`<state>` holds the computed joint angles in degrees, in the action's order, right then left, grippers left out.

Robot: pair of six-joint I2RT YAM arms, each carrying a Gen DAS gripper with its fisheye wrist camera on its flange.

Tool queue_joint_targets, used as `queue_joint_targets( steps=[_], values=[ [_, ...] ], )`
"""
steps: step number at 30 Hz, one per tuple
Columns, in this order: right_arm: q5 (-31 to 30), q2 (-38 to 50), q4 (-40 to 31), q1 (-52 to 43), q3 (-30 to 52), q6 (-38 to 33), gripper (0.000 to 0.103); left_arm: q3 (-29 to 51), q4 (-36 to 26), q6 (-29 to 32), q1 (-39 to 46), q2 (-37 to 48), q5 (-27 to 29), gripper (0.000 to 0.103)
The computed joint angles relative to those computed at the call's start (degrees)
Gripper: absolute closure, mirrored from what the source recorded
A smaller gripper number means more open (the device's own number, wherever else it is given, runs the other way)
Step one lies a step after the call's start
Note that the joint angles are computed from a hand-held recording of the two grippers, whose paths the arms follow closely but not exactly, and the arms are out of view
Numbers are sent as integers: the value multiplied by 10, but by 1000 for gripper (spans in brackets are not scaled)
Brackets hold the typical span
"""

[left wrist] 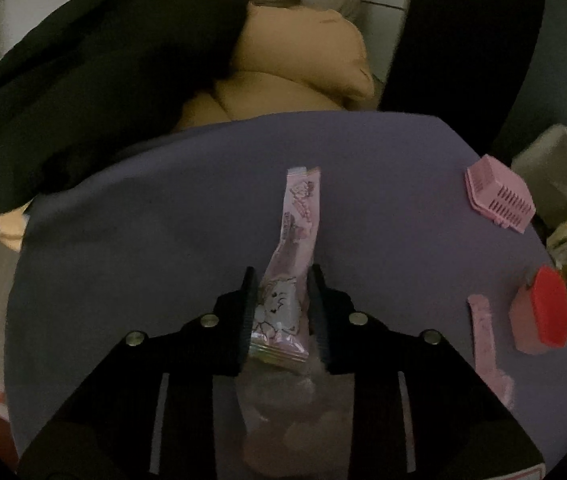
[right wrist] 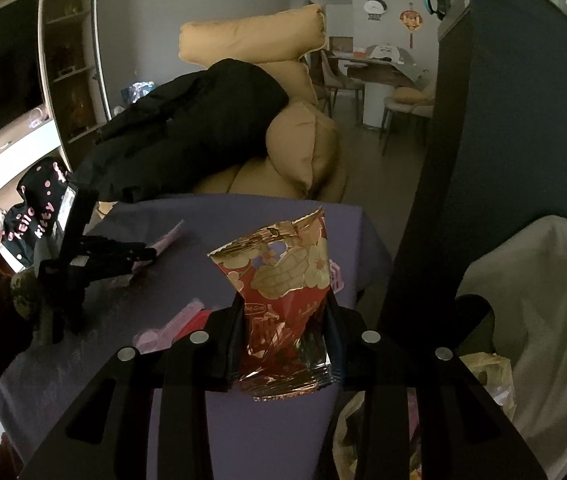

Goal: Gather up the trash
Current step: 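Grasp the red snack bag with the right gripper and lift it, then grasp the pink-white wrapper with the left gripper while the right gripper holds the red bag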

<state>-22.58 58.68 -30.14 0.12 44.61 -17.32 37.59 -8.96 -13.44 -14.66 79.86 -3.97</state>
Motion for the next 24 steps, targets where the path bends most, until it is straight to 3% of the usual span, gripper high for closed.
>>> queue_joint_targets(
  steps=[1,7,12,15,18,21,24],
  values=[
    [-7,-2,-1,-2,-2,0,70,-2,-14,-15,2,-14,2,89],
    [-27,-23,-14,4,-17,-6,70,-42,-56,-60,-37,-108,-12,90],
    [-54,-53,-34,0,-48,-5,70,-85,-138,-120,-126,-235,-49,90],
    [-65,-88,-40,-4,-83,1,70,-99,-192,-196,-235,-307,-118,90],
    [-63,-129,-42,2,-118,16,70,-88,-258,-296,-384,-348,-227,90],
    [-67,-175,-53,3,-141,31,70,-56,-309,-387,-511,-342,-342,90],
    [-67,-232,-76,-4,-153,35,70,-17,-349,-449,-585,-316,-409,90]
  ],
)
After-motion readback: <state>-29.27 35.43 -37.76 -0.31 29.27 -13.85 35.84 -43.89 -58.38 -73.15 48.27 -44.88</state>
